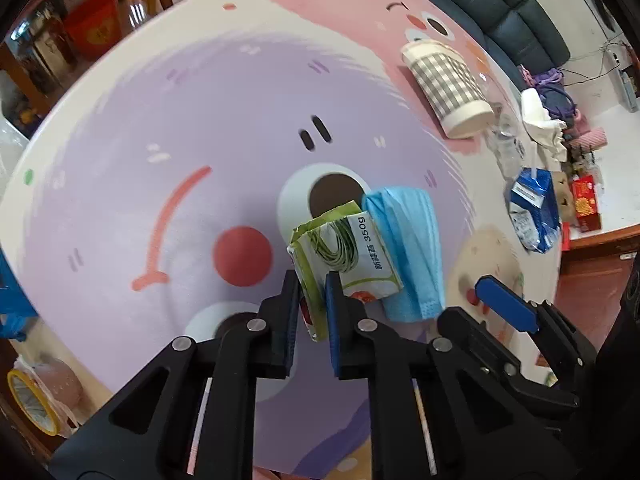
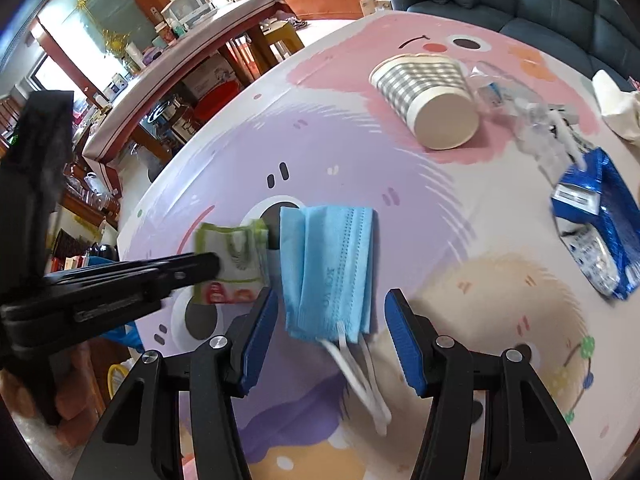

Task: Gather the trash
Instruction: 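Grasp the blue mask with the right tool while the left tool grasps the green-white packet, then carry the mask and packet over the black bin and open both tools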

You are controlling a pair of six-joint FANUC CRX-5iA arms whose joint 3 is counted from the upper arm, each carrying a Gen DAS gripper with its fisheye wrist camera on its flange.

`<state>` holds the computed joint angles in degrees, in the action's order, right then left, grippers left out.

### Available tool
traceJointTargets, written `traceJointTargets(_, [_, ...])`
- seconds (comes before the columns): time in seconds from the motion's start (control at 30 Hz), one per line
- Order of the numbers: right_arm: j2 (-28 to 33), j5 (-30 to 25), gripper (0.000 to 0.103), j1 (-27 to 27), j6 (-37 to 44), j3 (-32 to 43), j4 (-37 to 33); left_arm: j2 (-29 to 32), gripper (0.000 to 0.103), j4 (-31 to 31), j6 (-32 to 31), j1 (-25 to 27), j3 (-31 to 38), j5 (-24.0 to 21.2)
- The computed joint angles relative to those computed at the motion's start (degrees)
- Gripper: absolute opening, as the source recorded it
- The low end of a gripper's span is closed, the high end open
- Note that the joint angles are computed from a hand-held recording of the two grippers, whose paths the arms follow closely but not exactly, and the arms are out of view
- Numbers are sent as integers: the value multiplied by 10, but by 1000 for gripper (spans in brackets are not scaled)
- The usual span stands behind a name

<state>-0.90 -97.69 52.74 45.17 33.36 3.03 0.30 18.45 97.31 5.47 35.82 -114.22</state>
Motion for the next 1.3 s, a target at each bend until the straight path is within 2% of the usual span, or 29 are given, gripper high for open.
traceJointTargets(0.17, [25,-8,56,-3,16,8,1,-2,6,-45,-4,-5,30,-1])
traceJointTargets(0.27, [35,-5,54,10,34,7,27,-5,6,-60,-15,4,41,-6])
traceJointTargets(0.4, [44,-12,34,32,45,5,59,-8,6,-67,-14,16,47,-13])
traceJointTargets(0.43, [45,-13,32,36,46,4,61,-10,6,-67,-14,18,46,-14])
traceJointTargets(0.5, [43,-15,20,42,38,5,58,-14,6,-62,-20,28,42,-16])
traceJointTargets(0.6, [37,-12,12,47,25,1,52,-22,6,-55,-42,47,43,-22])
traceJointTargets(0.73, [24,-8,12,59,0,-7,59,-22,6,-52,-65,49,58,-29])
traceJointTargets(1.0, [4,-38,11,92,-66,1,95,-11,6,-37,-109,38,110,-43])
traceJointTargets(1.13, [3,-61,11,127,-100,15,133,-5,6,-16,-131,47,137,-56])
traceJointTargets(1.3, [4,-100,11,189,-180,27,199,-1,6,24,-159,70,158,-69])
